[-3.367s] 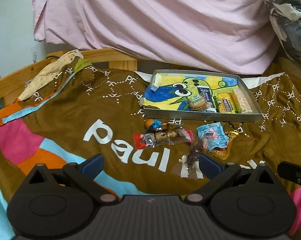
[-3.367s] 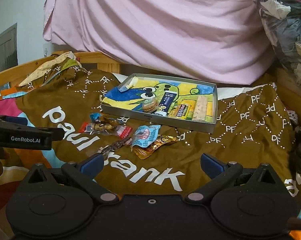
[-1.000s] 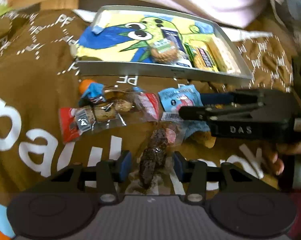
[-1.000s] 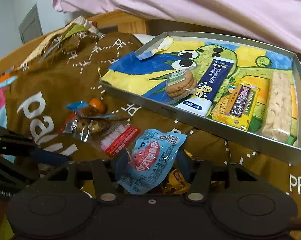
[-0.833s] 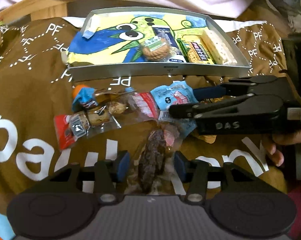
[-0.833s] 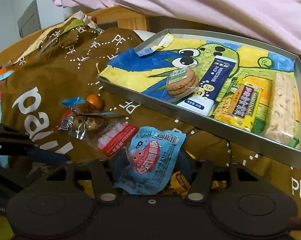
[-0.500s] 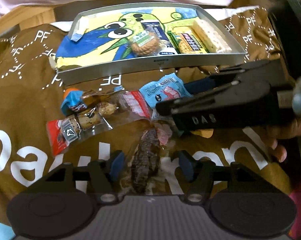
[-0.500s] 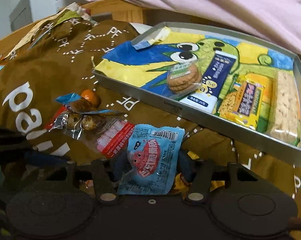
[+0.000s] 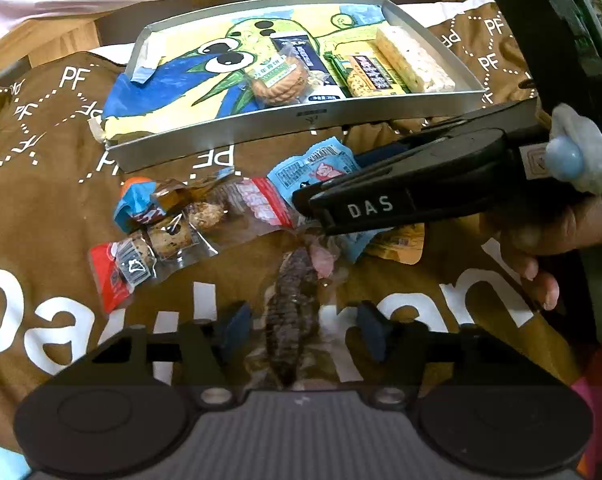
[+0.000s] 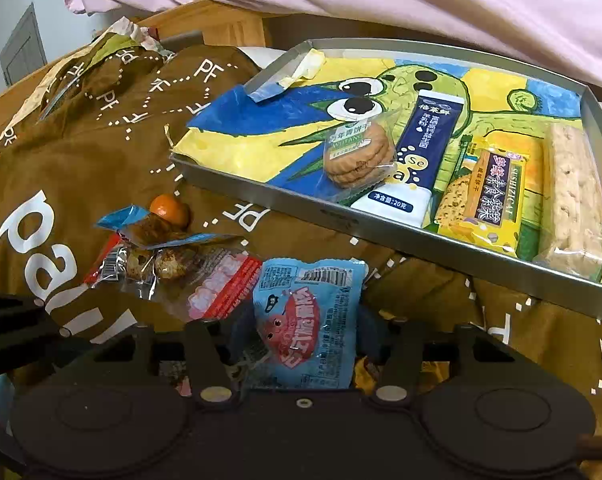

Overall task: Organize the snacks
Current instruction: 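Close left tool on the jerky stick while right tool grasps the blue bag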

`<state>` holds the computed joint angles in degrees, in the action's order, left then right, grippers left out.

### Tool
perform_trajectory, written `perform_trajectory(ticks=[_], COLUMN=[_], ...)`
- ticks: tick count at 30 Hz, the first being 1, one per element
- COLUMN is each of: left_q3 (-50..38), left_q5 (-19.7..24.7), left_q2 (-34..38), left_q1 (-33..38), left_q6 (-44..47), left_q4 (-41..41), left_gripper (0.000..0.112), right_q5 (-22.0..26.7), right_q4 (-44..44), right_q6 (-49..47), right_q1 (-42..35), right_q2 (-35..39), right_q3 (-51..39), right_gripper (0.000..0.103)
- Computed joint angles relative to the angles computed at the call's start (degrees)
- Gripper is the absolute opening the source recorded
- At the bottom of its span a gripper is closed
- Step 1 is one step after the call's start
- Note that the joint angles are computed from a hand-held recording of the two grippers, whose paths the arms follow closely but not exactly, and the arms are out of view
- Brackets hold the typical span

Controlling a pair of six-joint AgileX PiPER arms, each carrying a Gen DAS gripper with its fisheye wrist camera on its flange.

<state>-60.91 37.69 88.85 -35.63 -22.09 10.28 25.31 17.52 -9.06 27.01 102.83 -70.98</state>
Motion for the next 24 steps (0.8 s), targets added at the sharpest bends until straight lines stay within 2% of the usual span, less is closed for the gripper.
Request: perform_trajectory(ticks=[1, 5, 8, 11, 12, 15, 18, 21, 23, 24], left_q3=[0.0, -0.1, 0.1, -0.3, -0.3, -0.5, -0.3, -0.2, -0.4, -0.3], left_q5=[-0.1, -0.2, -0.5, 0.8, 1.1, 2.6, 3.3, 3.9, 4.2, 4.2], left_q2=[-0.1, -0.4, -0.8, -1.4, -1.6, -2.5, -3.4, -3.8, -3.7, -3.7], left_q1=[0.3, 1.0, 1.2, 1.7, 2.0, 3.1, 3.7, 3.2, 2.6, 2.4], left_q6=[0.5, 2.0, 2.3, 2.1, 2.0, 1.1, -0.1, -2.0, -2.9, -3.3], left_q4=[-0.7, -3.0, -3.8, -5.1, -5.7, -7.7, -8.6, -7.2, -6.2, -5.9], left_gripper=[0.048, 0.048, 0.048, 0.047, 0.047, 0.047, 0.047, 0.047, 0.047, 0.047], right_q5=[0.0, 2.3, 2.7, 1.8, 2.5, 4.6, 4.8, 4.8, 7.1, 9.9], right_q4=[1.6, 12.2, 14.9, 14.0, 16.7, 21.5, 22.6, 26.5, 31.3, 35.4], right_q6=[-1.1, -8.5, -10.6, -9.4, -11.2, -13.6, -13.3, -17.6, -22.0, -25.5], right_q1=[-0.5, -3.9, -4.6, -4.9, -5.8, -7.8, -8.8, -9.6, -10.9, -12.1], right_q2=[-0.3, -0.8, -1.5, -2.1, -1.9, -0.8, 0.0, 0.5, 1.4, 2.2], right_q3=[0.2, 0.2, 0.5, 0.4, 0.2, -0.3, 0.2, 1.1, 0.8, 0.4], right_gripper=[0.049, 0.04, 0.032, 0.009, 0.009, 0.013, 0.018, 0.024, 0.037, 0.05])
